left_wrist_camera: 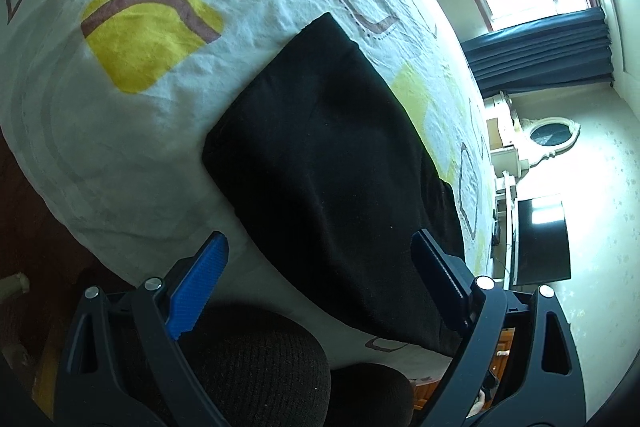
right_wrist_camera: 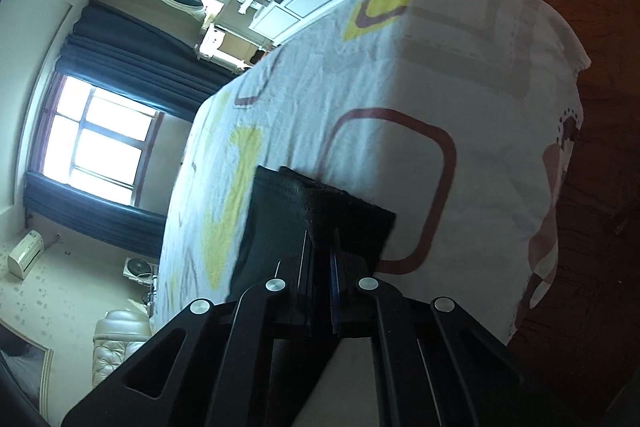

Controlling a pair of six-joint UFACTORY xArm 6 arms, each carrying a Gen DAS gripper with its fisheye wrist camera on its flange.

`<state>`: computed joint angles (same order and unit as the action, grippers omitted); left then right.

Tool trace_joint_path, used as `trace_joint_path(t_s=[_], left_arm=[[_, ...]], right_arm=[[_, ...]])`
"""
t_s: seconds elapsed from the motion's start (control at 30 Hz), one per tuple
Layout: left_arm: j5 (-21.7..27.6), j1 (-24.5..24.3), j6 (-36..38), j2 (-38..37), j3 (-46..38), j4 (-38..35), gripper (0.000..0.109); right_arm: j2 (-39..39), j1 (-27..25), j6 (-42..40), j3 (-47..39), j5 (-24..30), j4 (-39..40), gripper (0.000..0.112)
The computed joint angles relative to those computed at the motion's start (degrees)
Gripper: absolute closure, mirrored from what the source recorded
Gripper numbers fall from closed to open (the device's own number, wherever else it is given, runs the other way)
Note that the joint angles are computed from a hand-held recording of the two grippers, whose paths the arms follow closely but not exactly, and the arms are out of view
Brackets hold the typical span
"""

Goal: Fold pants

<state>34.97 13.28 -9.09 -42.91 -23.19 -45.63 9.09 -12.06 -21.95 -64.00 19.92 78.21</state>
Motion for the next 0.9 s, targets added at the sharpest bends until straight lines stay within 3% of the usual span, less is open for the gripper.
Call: trace_joint_path(t_s=[0.13, 0.27, 0.33, 0.4, 0.43, 0.5, 0.67, 0.9], left_arm=[[-0.4, -1.2, -0.3, 1.4, -1.1, 2.1, 0.016], [-0.7, -2.1, -0.2, 2.0, -1.7, 1.3, 0.016], [-0.8, -2.1, -0.2, 1.7, -1.1, 2.0, 0.016], [-0.5, -1.5, 0.4, 1.4, -0.6, 2.0, 0.016], [-0.5, -1.3, 0.7, 1.4, -0.5, 1.8, 0.016], [-0.8, -1.2, 1.3, 1.2, -0.4, 1.9, 0.016], [-1.5, -1.5, 1.6, 2.1, -1.9, 5.2, 0.016], [-1.2, -1.0, 0.5, 3.0, -2.6, 5.9, 0.016]], right_arm=[[1.9, -0.1, -6.8, -0.2, 0.4, 9.3, 0.106], [2.1, -1.6, -7.0, -0.7, 2.9, 10.6, 0.105], [1.3, -2.2, -7.2, -0.3, 3.2, 10.8, 0.097], [-0.2, -1.4, -3.9, 0.9, -1.0, 6.3, 0.085], [-1.0, -0.7, 0.1, 1.9, -5.3, 1.6, 0.071], [-1.3, -1.1, 3.7, 2.2, -8.9, -3.1, 0.064], [2.6, -4.9, 4.4, -4.7, 2.0, -13.5, 0.057], [11.9, -3.4, 5.0, -20.6, 13.1, -40.5, 0.049]])
